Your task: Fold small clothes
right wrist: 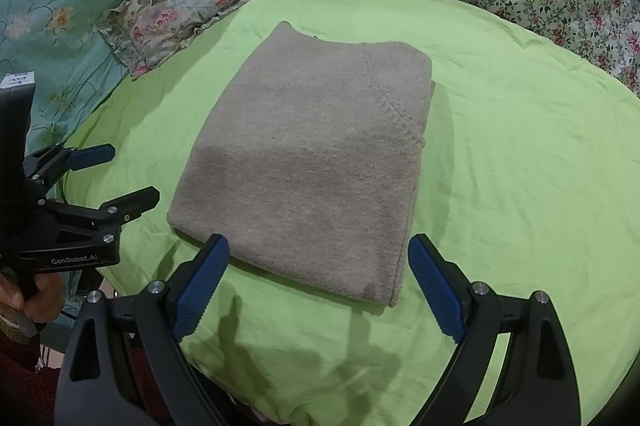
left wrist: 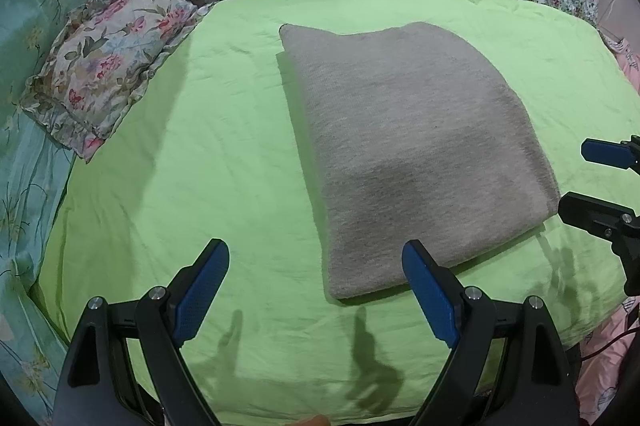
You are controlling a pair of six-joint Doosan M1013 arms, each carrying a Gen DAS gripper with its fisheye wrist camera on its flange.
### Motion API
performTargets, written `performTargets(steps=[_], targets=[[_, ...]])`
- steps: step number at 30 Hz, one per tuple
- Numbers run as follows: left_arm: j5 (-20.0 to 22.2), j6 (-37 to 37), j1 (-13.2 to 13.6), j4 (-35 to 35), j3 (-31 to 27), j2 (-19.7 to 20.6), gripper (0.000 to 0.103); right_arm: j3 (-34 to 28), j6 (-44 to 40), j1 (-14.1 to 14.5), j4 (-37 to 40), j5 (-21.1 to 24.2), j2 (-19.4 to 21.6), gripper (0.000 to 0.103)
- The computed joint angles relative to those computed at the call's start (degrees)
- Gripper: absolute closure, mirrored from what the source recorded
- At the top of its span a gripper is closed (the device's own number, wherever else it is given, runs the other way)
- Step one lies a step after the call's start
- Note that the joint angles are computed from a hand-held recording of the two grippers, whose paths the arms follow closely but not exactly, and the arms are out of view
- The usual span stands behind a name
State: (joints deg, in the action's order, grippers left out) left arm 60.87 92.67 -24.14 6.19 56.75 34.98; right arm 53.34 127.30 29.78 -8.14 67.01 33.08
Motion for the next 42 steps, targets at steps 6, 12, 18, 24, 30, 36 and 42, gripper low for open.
performTargets(steps=[6, 12, 18, 24, 30, 36, 42], targets=[[0.06, 0.29, 0.04, -0.07, -0.07, 0.05, 0.014, 0.28, -0.3, -0.27, 0.56, -0.06, 0.0, 0.012], [-0.13, 0.69, 0.05, -0.17, -0.1, 0.08, 0.014, 0.6, -0.16, -0.3, 0.74, -0.2, -0.04, 0.012], [-0.68, 1.08, 0.03, -0.22, -0.09, 0.02, 0.014, 0.72, -0.64, -0.59, 1.05, -0.42, -0.03, 0.012], [-0.99, 1.0, -0.01, 0.07, 0.0, 0.01, 0.014, 0.95, -0.7, -0.76, 1.34, -0.79, -0.06, 0.012], [-1.04, 0.84, 0.05, 0.09, -0.02, 0.06, 0.014, 1.03, -0.89, -0.94, 1.6, -0.89, -0.04, 0.012], [-1.26, 0.68, 0.07, 0.41, -0.15, 0.14, 0.014, 1.1, -0.62, -0.82, 1.52, -0.94, -0.04, 0.012], [-1.53, 0.7, 0.11, 0.36, -0.15, 0.07, 0.014, 1.31, -0.99, -0.96, 1.59, -1.41, -0.13, 0.012]])
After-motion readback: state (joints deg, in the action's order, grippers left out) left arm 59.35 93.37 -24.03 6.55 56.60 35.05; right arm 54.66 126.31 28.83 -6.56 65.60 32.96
